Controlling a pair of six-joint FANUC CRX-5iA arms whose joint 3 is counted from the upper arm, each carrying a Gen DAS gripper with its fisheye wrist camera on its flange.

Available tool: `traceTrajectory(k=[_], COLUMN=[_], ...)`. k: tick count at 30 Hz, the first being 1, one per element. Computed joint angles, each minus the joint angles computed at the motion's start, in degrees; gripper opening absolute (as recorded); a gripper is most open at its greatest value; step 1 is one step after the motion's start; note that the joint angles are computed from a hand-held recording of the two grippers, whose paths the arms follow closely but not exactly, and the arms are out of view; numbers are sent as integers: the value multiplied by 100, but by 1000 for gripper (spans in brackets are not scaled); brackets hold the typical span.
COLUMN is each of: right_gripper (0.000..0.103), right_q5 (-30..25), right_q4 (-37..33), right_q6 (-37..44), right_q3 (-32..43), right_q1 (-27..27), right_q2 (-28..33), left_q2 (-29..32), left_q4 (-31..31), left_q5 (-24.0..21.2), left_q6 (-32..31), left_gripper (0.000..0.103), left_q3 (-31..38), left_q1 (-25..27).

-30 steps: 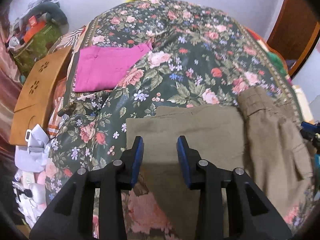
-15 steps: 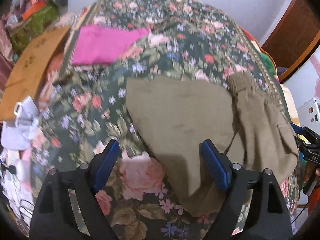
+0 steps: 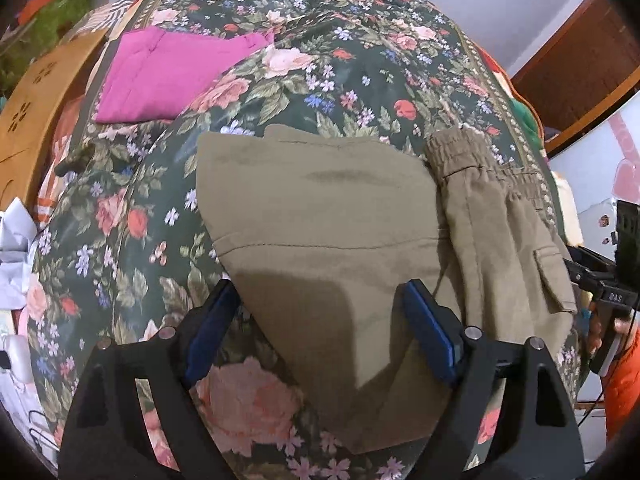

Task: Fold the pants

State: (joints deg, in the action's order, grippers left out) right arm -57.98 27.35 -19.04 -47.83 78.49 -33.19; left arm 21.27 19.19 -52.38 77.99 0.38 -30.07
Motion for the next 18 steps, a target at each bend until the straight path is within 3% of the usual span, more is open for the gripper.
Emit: traceTrajectory(k=[9, 12, 14, 18], right_gripper=[78, 76, 61, 31], right_q5=[874, 1013, 983, 1015], right_q4=[-296, -181, -161, -236], right_q6=[889, 810, 850, 800], right_q3=[13, -29, -28, -76], right_q1=[-892, -970, -966, -1037], right_q2=[290, 386, 394, 273], left_q2=[373, 434, 465, 461], left_q4=[268, 374, 438, 87], left_q5=[15, 123, 171, 282], left_q6=[-232, -408, -486, -108], left_gripper=[80, 61, 37, 23], left_q3=[305, 326, 349, 472], left_q1=[-4, -31, -44, -115])
